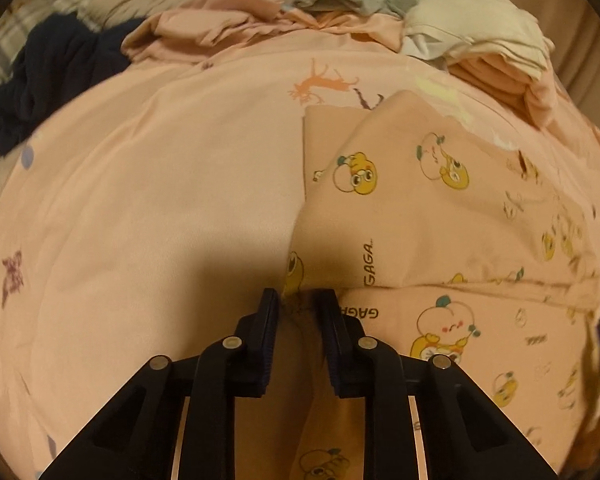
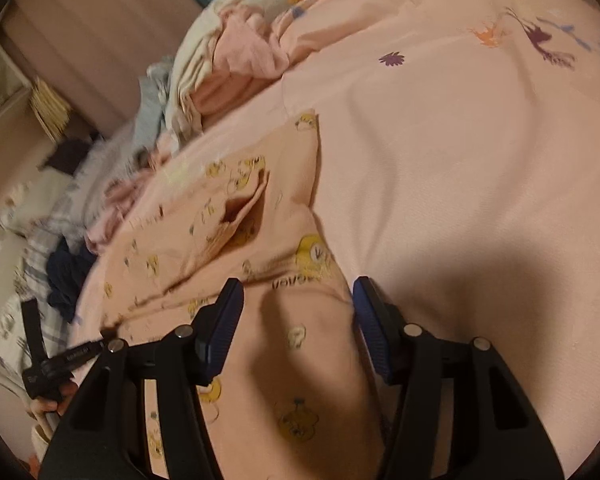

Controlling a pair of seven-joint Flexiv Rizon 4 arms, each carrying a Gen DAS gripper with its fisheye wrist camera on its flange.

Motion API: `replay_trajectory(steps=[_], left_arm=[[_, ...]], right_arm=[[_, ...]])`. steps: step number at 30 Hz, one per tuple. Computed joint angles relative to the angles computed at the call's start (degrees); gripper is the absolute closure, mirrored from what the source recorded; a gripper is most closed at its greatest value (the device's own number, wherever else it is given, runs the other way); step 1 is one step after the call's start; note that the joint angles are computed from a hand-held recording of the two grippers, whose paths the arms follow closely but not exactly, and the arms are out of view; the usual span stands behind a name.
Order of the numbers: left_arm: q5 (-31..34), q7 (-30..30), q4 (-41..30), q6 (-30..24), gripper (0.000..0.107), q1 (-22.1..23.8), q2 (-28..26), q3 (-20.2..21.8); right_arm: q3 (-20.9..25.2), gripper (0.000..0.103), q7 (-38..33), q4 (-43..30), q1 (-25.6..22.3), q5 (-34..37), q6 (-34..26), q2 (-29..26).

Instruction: Fold small clothes

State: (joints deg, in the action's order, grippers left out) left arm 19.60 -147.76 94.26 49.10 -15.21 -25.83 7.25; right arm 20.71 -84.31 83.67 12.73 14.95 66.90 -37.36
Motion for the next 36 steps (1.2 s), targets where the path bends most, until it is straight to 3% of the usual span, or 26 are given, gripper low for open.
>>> replay_trajectory(steps=[4, 7, 9, 14, 16, 17, 20, 23, 26, 28, 31, 32, 34, 36], left_arm=[[0.78, 0.07, 0.3, 0.66, 0.084, -0.1, 0.07, 0.2], [1.34, 0.44, 0.31, 0.56, 0.084, -0.23, 0.12, 0.22], [1.28, 0.81, 0.22, 0.55, 0.084, -0.1, 0.02, 0.13], [0.2, -0.05, 1.54, 2.53, 0.084, 0.42, 0.39, 0.08], [-0.41, 0.58, 1.89, 3.15, 0.084, 0.82, 0.44, -0.1], [-0.65, 0.85, 1.98, 3.31, 0.084, 0.91, 0.46, -0.14], [-1.14, 0.96, 2.2, 3.55, 0.084, 0.94, 0.56, -0.02], [0.24, -0.87, 1.27, 2.14, 0.089, -0.22, 0.47, 1.02], [6.73, -3.42, -4.77, -7.15, 0.092, -3.96, -1.25, 2.76], [8.71, -4.63, -6.86, -10.13, 0.094, -4.6, -2.26, 2.49], [11.06, -6.46, -8.73, -13.13, 0.094, -5.34, -3.35, 2.22], [11.79, -6.32, -9.09, -13.96, 0.094, -5.58, -3.34, 2.04], [12.61, -2.31, -9.4, -15.39, 0.094, -5.54, -2.74, 0.82], [14.57, -0.19, -8.74, -14.91, 0.094, -5.96, -1.83, 0.47]], right_arm=[[8.07, 0.043, -5.49, -7.46, -6.34, 9.04, -9.26, -1.72], [10.54, 0.043, -4.53, -13.82, -8.42, 17.39, -13.82, -4.28], [10.38, 0.043, -4.57, -15.51, -8.33, 20.46, -14.79, -4.57], [1.22, 0.045, 3.37, -20.97, -0.14, 14.37, -21.12, -7.43], [1.21, 0.053, 5.74, -24.79, 0.29, 15.26, -24.97, -10.71], [0.63, 0.065, 7.08, -26.15, 1.0, 15.2, -25.66, -12.0], [-1.17, 0.095, 7.0, -26.71, 3.15, 13.54, -22.47, -12.84], [-2.05, 0.097, 4.67, -23.66, 4.12, 10.63, -16.69, -10.5], [-0.67, 0.098, 2.1, -21.9, 2.14, 11.67, -11.85, -8.66], [-2.36, 0.098, 2.57, -20.61, 2.44, 9.08, -11.72, -7.67], [-9.47, 0.099, 9.71, -18.31, 6.63, -0.9, -14.69, -8.3], [-9.82, 0.103, 11.18, -17.65, 6.64, -3.0, -15.12, -8.85], [-4.91, 0.103, 8.67, -15.88, 2.6, 1.79, -10.23, -9.3], [1.21, 0.093, 6.87, -18.99, -2.58, 7.38, -13.84, -10.7]])
